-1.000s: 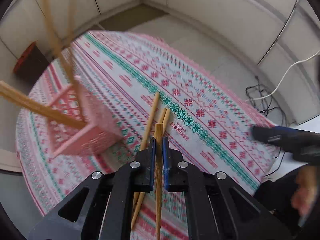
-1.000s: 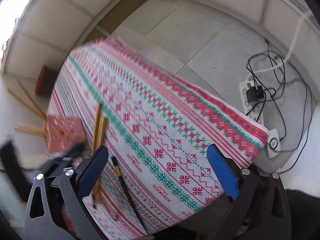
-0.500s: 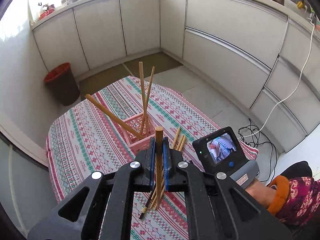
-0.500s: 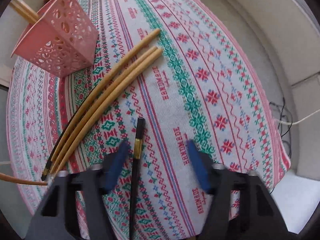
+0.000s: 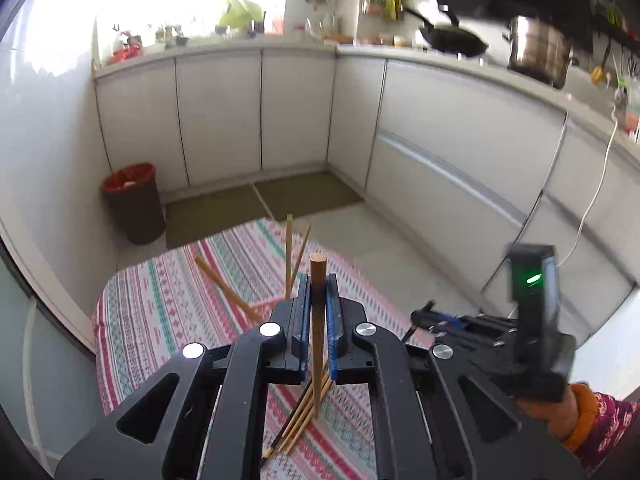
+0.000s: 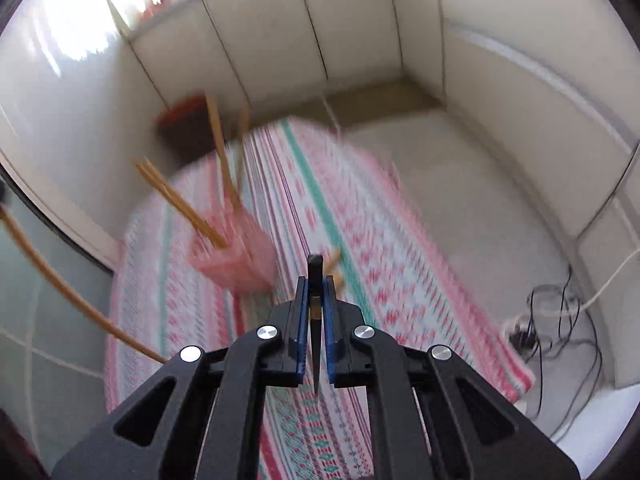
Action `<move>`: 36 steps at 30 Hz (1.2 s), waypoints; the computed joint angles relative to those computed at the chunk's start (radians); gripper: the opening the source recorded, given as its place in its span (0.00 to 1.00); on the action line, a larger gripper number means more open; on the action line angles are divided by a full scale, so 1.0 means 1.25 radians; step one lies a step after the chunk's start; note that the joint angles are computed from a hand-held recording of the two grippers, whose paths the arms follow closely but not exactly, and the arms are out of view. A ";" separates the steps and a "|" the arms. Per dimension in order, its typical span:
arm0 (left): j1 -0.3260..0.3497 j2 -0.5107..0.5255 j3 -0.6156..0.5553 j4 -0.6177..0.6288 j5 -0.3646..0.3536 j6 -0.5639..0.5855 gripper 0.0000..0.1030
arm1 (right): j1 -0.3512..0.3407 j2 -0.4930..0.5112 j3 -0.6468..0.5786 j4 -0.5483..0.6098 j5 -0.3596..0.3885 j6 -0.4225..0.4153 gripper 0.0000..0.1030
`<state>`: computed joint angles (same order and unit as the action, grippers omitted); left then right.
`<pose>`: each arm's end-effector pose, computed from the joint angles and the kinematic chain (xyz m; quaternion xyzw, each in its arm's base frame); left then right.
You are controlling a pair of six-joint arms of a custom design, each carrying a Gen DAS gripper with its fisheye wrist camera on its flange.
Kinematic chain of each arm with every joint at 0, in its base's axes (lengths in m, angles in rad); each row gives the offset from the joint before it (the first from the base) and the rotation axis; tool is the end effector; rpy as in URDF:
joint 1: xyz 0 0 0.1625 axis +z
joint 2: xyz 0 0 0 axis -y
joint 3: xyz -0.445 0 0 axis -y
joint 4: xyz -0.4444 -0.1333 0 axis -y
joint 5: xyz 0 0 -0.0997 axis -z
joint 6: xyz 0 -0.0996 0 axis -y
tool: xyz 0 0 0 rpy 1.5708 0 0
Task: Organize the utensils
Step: 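Close the right tool on a chopstick and lift it, then bring both chopsticks over the pink basket and open both tools to drop them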
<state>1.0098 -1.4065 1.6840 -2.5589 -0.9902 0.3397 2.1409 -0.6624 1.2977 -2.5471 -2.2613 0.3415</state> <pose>-0.1761 -0.6335 0.4817 0.3014 0.8521 -0.3609 0.2299 0.5058 -0.6595 0.1334 0.0487 -0.9278 0.2902 0.2292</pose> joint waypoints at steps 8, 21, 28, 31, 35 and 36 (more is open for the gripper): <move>-0.017 0.033 -0.019 -0.209 0.016 0.020 0.06 | 0.033 0.001 -0.102 -0.194 0.044 -0.152 0.07; 0.041 0.178 -0.128 -0.320 0.109 -0.008 0.07 | 0.007 0.097 -0.267 -0.118 0.145 -0.163 0.07; 0.060 0.168 -0.124 -0.333 0.130 -0.063 0.37 | -0.006 0.138 -0.312 -0.060 0.137 -0.155 0.07; 0.058 0.155 -0.116 -0.363 0.139 -0.065 0.37 | -0.007 0.150 -0.323 -0.053 0.130 -0.158 0.07; 0.059 0.138 -0.112 -0.371 0.136 -0.088 0.41 | -0.007 0.171 -0.348 -0.033 0.124 -0.156 0.07; 0.059 0.134 -0.110 -0.369 0.136 -0.085 0.41 | -0.007 0.172 -0.345 -0.032 0.123 -0.156 0.07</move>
<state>1.0836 -1.2395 1.5463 -3.0195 -0.8200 0.2338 2.1325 -0.4477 0.8658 -2.5873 -2.1074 0.1471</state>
